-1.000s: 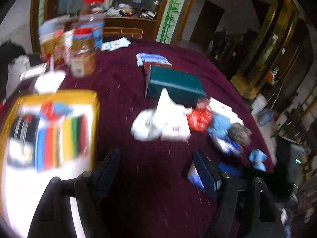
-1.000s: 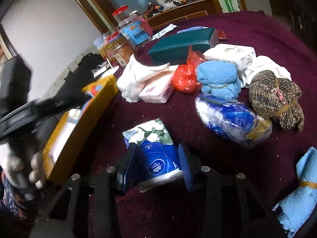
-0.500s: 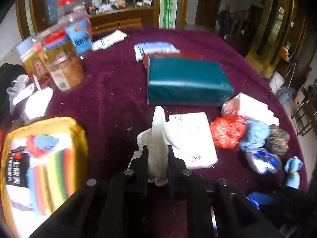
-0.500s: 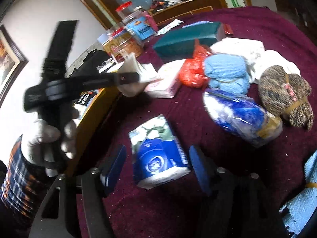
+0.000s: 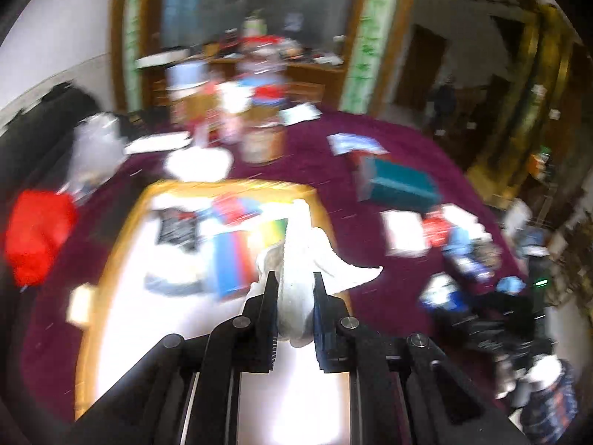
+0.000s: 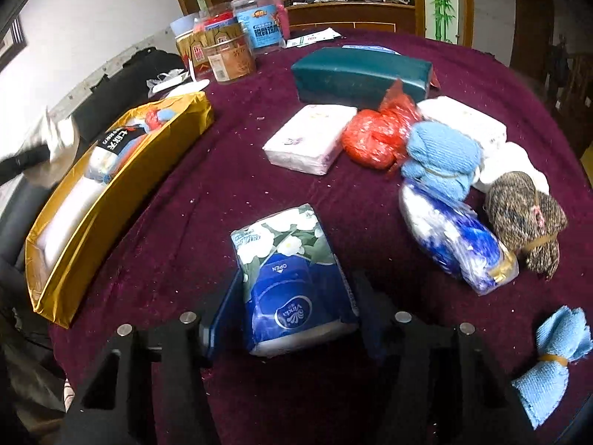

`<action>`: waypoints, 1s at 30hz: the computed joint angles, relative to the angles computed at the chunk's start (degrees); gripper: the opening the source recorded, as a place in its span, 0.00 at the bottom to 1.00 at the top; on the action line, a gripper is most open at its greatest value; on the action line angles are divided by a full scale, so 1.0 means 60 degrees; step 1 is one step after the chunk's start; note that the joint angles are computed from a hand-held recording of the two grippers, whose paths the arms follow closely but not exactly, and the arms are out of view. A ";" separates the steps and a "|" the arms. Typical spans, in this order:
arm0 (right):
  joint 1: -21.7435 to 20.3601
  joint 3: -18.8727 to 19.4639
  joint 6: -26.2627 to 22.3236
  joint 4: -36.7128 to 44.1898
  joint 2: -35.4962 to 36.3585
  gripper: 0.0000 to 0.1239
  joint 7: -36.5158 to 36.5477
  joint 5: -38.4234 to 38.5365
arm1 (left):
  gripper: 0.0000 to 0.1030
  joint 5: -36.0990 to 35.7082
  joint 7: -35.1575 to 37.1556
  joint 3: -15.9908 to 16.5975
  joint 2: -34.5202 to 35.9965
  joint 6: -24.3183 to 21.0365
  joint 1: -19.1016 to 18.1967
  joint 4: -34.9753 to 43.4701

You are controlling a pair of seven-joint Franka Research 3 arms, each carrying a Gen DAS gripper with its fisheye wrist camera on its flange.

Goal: Organize soft objects
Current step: 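Grasp the white cloth with the left gripper and drop it into the tray, then lower the tissue pack into the tray and open the right gripper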

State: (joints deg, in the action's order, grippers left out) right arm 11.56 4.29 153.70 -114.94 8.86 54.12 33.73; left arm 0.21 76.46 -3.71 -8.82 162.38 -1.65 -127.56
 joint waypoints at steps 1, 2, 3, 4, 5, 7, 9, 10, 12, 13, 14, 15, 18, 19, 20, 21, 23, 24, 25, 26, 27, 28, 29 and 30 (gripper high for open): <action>0.0036 -0.0021 -0.0008 0.0007 -0.0016 0.43 0.0127 -0.0126 | 0.14 -0.0207 0.0001 0.0145 -0.0005 -0.0176 0.0062 -0.0087; 0.0098 -0.0055 0.0044 -0.0016 -0.0062 0.42 0.0387 -0.0312 | 0.14 -0.0357 0.0048 0.0219 -0.0020 -0.0201 0.0094 -0.0205; 0.0119 -0.0060 0.0083 -0.0048 -0.0117 0.42 0.0512 -0.0368 | 0.15 -0.0314 0.0002 0.0232 0.0044 -0.0261 0.0177 -0.0230; 0.0130 -0.0053 0.0116 -0.0114 -0.0219 0.42 0.0596 -0.0364 | 0.16 0.0167 -0.0338 0.0134 0.0248 -0.0325 0.0391 -0.0139; 0.0139 -0.0040 0.0151 -0.0148 -0.0334 0.42 0.0680 -0.0301 | 0.23 0.0449 -0.0542 0.0080 0.0398 -0.0401 0.0502 -0.0043; 0.0168 -0.0017 0.0154 -0.0101 -0.0464 0.42 0.0752 -0.0225 | 0.33 0.0099 -0.0340 0.0147 0.0799 -0.0496 0.0533 0.0211; 0.0238 0.0020 0.0139 -0.0109 -0.0692 0.42 0.0788 -0.0174 | 0.45 0.0118 -0.0659 0.0129 0.1006 -0.0491 0.0677 0.0318; 0.0275 0.0051 0.0086 -0.0164 -0.0860 0.42 0.0689 -0.0059 | 0.48 0.0267 -0.0996 0.0104 0.1002 -0.0394 0.0755 0.0257; 0.0411 0.0115 -0.0082 -0.0096 -0.1047 0.42 0.0514 0.0086 | 0.51 -0.0769 -0.0519 0.0187 0.0757 -0.0036 0.0702 -0.0126; 0.0508 0.0166 -0.0191 -0.0028 -0.1112 0.42 0.0390 0.0177 | 0.51 -0.1502 -0.0064 0.0269 0.0545 0.0160 0.0593 -0.0371; 0.0599 0.0202 -0.0328 0.0086 -0.1107 0.42 0.0309 0.0264 | 0.51 -0.2026 0.0257 0.0352 0.0269 0.0406 0.0481 -0.0668; 0.0705 0.0276 -0.0639 0.0284 -0.1082 0.42 0.0075 0.0502 | 0.53 -0.2415 0.0502 0.0453 -0.0017 0.0708 0.0354 -0.0986; 0.1007 0.0437 -0.1317 0.0950 -0.0744 0.43 -0.0140 0.0780 | 0.64 -0.3061 0.0616 0.0855 -0.1160 0.1766 -0.0130 -0.2147; 0.1112 0.0513 -0.1569 0.1239 -0.0547 0.43 -0.0123 0.0817 | 0.66 -0.3199 0.0637 0.1117 -0.1402 0.2010 -0.0401 -0.2389; 0.1211 0.0577 -0.1784 0.1529 -0.0325 0.43 -0.0050 0.0792 | 0.68 -0.3284 0.0578 0.1318 -0.1714 0.2291 -0.0607 -0.2693; 0.1334 0.0637 -0.1933 0.1820 -0.0080 0.43 0.0136 0.0633 | 0.69 -0.3258 0.0399 0.1368 -0.2052 0.2595 -0.0649 -0.3049; 0.1656 0.0684 -0.1977 0.2395 0.0481 0.43 0.0812 -0.0089 | 0.69 -0.3044 -0.0010 0.1281 -0.2465 0.2937 -0.0470 -0.3496; 0.1789 0.0662 -0.1966 0.2603 0.0701 0.43 0.1204 -0.0464 | 0.69 -0.2954 -0.0135 0.1324 -0.2599 0.3033 -0.0458 -0.3635; 0.1912 0.0624 -0.1949 0.2806 0.0938 0.43 0.1611 -0.0834 | 0.69 -0.2850 -0.0283 0.1311 -0.2717 0.3113 -0.0404 -0.3771; 0.2051 0.0547 -0.1941 0.3069 0.1220 0.43 0.2105 -0.1290 | 0.69 -0.2722 -0.0406 0.1294 -0.2834 0.3146 -0.0330 -0.3896; 0.2234 0.0416 -0.1822 0.3281 0.1472 0.43 0.2695 -0.1857 | 0.69 -0.2571 -0.0506 0.1269 -0.2930 0.3130 -0.0250 -0.3988; 0.2438 0.0260 -0.1656 0.3439 0.1681 0.43 0.3300 -0.2469 | 0.69 -0.2434 -0.0590 0.1290 -0.2947 0.3124 -0.0231 -0.4011; 0.2572 0.0130 -0.1571 0.3596 0.1865 0.43 0.3778 -0.2975 | 0.69 -0.2288 -0.0692 0.1272 -0.2984 0.3118 -0.0166 -0.4053; 0.2691 0.0013 -0.1522 0.3719 0.2014 0.43 0.4224 -0.3431 | 0.69 -0.2159 -0.0797 0.1274 -0.3007 0.3125 -0.0131 -0.4087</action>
State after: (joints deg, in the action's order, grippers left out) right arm 27.70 4.37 144.57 -92.62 20.95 79.47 13.14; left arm -12.75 71.67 3.94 -26.86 181.13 -2.44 -152.08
